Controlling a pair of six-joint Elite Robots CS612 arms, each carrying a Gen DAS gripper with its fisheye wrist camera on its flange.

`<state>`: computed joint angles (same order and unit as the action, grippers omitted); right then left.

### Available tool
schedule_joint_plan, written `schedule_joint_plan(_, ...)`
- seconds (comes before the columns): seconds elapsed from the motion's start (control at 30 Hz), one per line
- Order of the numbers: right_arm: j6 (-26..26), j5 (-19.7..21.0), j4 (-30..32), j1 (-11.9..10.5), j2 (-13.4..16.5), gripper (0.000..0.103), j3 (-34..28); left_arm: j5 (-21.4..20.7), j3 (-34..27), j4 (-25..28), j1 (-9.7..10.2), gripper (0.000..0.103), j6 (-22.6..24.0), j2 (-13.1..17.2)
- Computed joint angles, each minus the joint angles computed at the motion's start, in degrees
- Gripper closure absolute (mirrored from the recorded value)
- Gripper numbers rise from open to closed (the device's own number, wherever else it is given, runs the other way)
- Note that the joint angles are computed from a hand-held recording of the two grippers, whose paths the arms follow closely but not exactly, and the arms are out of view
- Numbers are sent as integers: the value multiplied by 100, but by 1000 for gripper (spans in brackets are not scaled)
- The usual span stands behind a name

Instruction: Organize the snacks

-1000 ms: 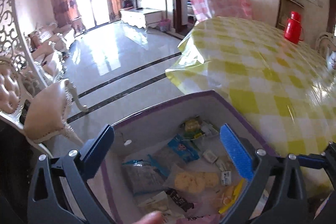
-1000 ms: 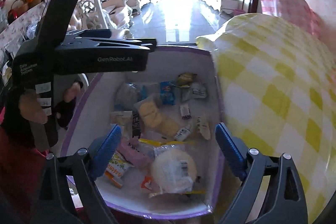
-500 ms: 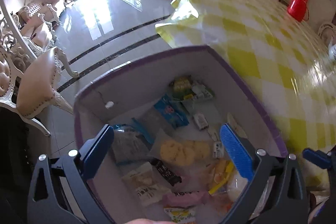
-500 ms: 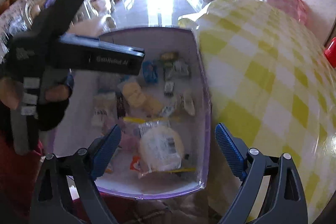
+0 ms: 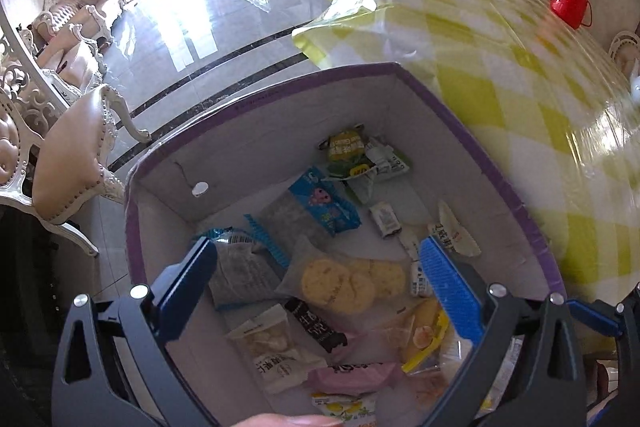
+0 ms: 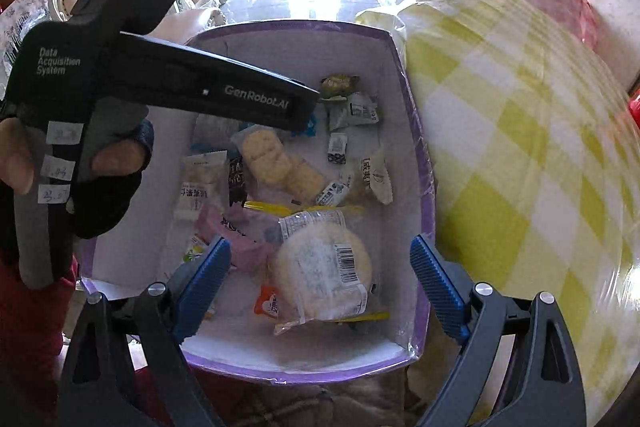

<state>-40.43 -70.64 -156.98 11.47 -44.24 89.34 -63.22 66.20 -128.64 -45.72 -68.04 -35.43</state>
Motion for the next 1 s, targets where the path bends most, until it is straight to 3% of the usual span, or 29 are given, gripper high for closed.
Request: schedule_joint_plan(1.0, 13, -67, 29, 7, 52, 15, -24, -91, -42, -22, 12, 2, 92, 52)
